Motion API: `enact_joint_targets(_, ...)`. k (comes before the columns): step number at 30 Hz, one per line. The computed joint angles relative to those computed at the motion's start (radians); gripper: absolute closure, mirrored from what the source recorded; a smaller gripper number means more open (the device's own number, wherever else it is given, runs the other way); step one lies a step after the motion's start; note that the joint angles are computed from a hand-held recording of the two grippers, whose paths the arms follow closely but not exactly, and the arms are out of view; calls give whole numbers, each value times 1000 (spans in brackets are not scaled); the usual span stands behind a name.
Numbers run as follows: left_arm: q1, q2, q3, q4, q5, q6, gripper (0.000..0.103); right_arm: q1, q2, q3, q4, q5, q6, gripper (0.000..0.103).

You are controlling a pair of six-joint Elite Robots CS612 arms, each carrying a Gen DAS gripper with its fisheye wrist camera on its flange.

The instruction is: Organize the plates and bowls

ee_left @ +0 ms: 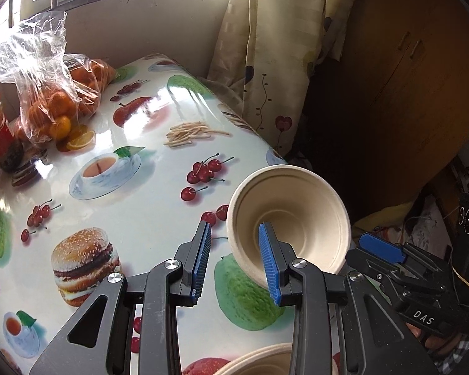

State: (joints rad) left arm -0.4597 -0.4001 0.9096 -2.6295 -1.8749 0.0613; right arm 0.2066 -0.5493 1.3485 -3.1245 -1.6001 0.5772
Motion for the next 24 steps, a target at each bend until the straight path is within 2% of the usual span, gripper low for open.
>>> enact_joint_targets(15,-2,35,-59,73,-10,-7,70,-2,23,-38,37,8,-2,62)
enact_joint_targets(19,-3,38,-65,82,-7,-1,76,-2,23,-39,39,5,-2,68)
enact_joint_targets(21,-4,39,-68,88,-1,-4,83,-2,23,-39,44,5,-4,71)
enact_joint_targets(24,-5,41,-72,99,-2,1,85,-2,22,-38,42,1,-3,73)
